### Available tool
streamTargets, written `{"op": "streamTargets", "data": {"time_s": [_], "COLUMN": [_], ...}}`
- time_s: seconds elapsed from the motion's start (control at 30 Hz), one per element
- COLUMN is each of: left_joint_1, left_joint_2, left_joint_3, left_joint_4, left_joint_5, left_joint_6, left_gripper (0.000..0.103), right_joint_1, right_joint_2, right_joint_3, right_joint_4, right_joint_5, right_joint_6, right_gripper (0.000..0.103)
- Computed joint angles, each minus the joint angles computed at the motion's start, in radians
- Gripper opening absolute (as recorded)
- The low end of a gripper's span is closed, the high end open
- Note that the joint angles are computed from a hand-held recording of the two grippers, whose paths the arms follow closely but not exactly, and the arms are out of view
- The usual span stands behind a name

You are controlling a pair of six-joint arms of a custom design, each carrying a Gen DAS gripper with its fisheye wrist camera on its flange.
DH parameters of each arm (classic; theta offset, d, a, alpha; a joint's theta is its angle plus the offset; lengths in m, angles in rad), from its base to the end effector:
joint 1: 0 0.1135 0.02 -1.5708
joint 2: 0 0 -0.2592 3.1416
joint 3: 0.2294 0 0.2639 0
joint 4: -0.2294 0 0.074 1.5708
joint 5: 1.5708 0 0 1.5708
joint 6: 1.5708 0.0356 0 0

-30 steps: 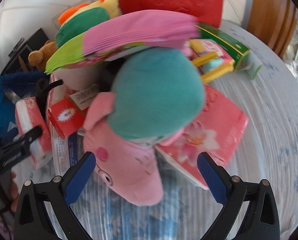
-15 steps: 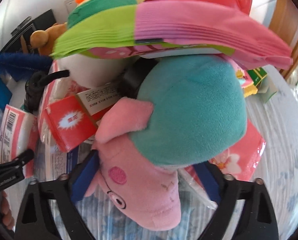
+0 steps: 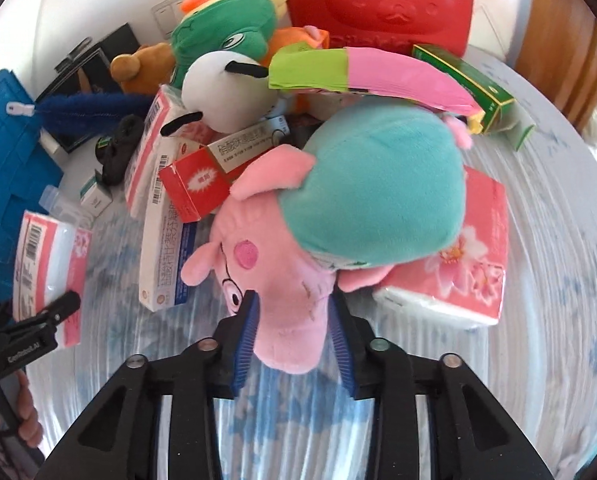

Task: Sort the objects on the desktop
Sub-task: 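Grasp the pink-white tissue roll pack with the left gripper while the right grasps the plush pig, then lift the tissue pack and plush pig and carry both toward the blue crate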

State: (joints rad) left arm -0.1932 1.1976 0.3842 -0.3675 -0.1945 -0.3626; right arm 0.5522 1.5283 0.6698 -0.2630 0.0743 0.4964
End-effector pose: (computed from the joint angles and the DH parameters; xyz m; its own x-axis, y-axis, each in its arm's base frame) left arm 0.1849 -0.0292 0.1086 -0.8900 -0.1805 -0.4188 -0.2132 0.9765 0.0323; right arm 0.2312 0.1393 0.1185 -0.9104 -0.0030 -0.4138 -0.0706 0.9865 0.1481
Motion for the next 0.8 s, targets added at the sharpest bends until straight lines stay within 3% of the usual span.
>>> {"op": "streamTargets", "data": {"time_s": [0.07,0.13,0.43,0.53,0.67,0.8], "left_joint_1": [0.022,0.040,0.042,0.063,0.063,0.016], "left_joint_2": [0.028,0.055,0.265,0.315,0.268,0.045], "left_joint_3": [0.004,0.012,0.079,0.092,0.078,0.047], "left_joint_4": [0.032,0.061,0.205,0.239,0.220,0.084], "left_joint_5": [0.006,0.027,0.051,0.063,0.063,0.028], "left_joint_6": [0.030,0.051,0.082,0.101,0.101,0.071], "left_gripper": [0.095,0.095,0.095,0.095,0.095,0.095], "right_joint_1": [0.034,0.047,0.012,0.005,0.006,0.032], "right_joint_2": [0.014,0.016,0.303,0.345,0.249,0.024], "right_joint_3": [0.024,0.025,0.175,0.196,0.125,0.008], "right_joint_4": [-0.014,-0.021,0.054,0.086,0.129,0.114], "right_joint_5": [0.025,0.042,0.000,-0.006,-0.017,-0.013], "right_joint_6": [0.025,0.042,0.020,0.005,0.009,0.026], "right_gripper": [0.072,0.077,0.082,0.076,0.069,0.068]}}
